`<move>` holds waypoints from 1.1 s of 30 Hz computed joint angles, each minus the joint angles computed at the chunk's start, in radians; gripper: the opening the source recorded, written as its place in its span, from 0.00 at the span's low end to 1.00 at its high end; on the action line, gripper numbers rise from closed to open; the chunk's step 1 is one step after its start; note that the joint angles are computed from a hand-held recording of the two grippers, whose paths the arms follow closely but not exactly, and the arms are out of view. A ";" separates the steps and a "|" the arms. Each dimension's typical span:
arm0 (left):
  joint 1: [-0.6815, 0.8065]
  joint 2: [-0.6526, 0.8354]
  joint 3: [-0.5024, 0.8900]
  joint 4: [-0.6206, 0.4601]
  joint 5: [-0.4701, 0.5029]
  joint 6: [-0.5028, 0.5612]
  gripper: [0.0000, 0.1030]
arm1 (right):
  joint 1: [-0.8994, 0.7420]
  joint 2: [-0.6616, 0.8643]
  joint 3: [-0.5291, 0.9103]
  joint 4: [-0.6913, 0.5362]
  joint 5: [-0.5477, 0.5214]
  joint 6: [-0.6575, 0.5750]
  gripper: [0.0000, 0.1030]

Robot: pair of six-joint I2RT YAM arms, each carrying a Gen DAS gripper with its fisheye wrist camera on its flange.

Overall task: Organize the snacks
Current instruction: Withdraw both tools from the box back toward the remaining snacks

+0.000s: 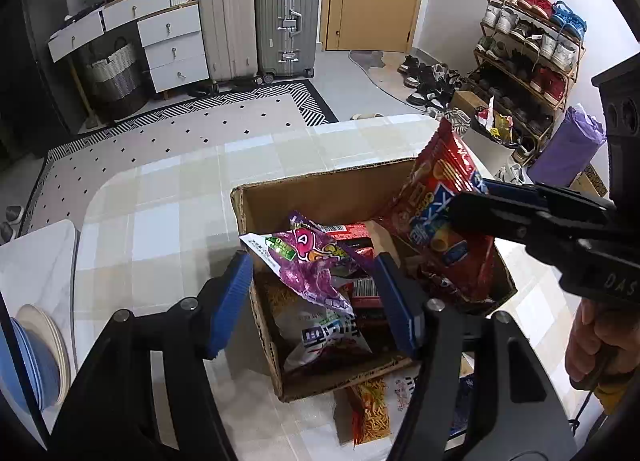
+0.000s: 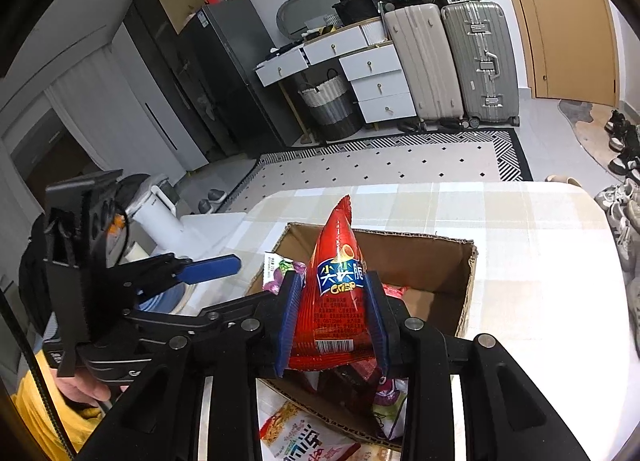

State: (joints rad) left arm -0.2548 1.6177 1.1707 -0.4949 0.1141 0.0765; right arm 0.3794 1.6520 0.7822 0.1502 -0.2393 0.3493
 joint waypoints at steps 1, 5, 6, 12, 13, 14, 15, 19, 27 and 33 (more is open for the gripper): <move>0.000 -0.009 -0.002 -0.007 -0.003 0.000 0.59 | 0.006 -0.003 0.000 0.000 0.013 0.004 0.38; -0.009 -0.040 -0.018 -0.018 -0.007 -0.007 0.65 | 0.011 -0.038 -0.013 -0.006 0.033 0.017 0.51; -0.012 -0.051 -0.028 -0.017 -0.011 -0.011 0.65 | 0.012 -0.051 -0.018 -0.011 0.039 0.020 0.51; -0.021 -0.172 -0.073 -0.066 -0.016 -0.028 0.66 | 0.032 -0.216 -0.076 -0.067 0.065 0.042 0.51; -0.022 -0.202 -0.079 -0.083 -0.017 -0.032 0.67 | 0.043 -0.252 -0.088 -0.081 0.077 0.049 0.51; -0.025 -0.228 -0.083 -0.098 -0.022 -0.038 0.68 | 0.051 -0.288 -0.095 -0.097 0.090 0.050 0.51; -0.027 -0.263 -0.090 -0.115 -0.023 -0.043 0.69 | 0.065 -0.340 -0.103 -0.126 0.111 0.049 0.52; -0.033 -0.416 -0.107 -0.194 -0.006 -0.058 0.69 | 0.129 -0.518 -0.128 -0.231 0.193 0.061 0.65; -0.148 -0.707 -0.056 -0.374 -0.160 -0.138 0.79 | 0.445 -0.897 -0.145 -0.477 0.572 0.107 0.82; -0.510 -0.860 0.022 -0.547 -0.505 -0.301 0.88 | 0.938 -1.050 -0.153 -0.628 1.133 0.208 0.92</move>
State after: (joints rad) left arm -0.7649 0.7574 1.1926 -1.0415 -0.3911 -0.2247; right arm 1.3177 0.6019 0.6292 -0.4774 0.8933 0.5571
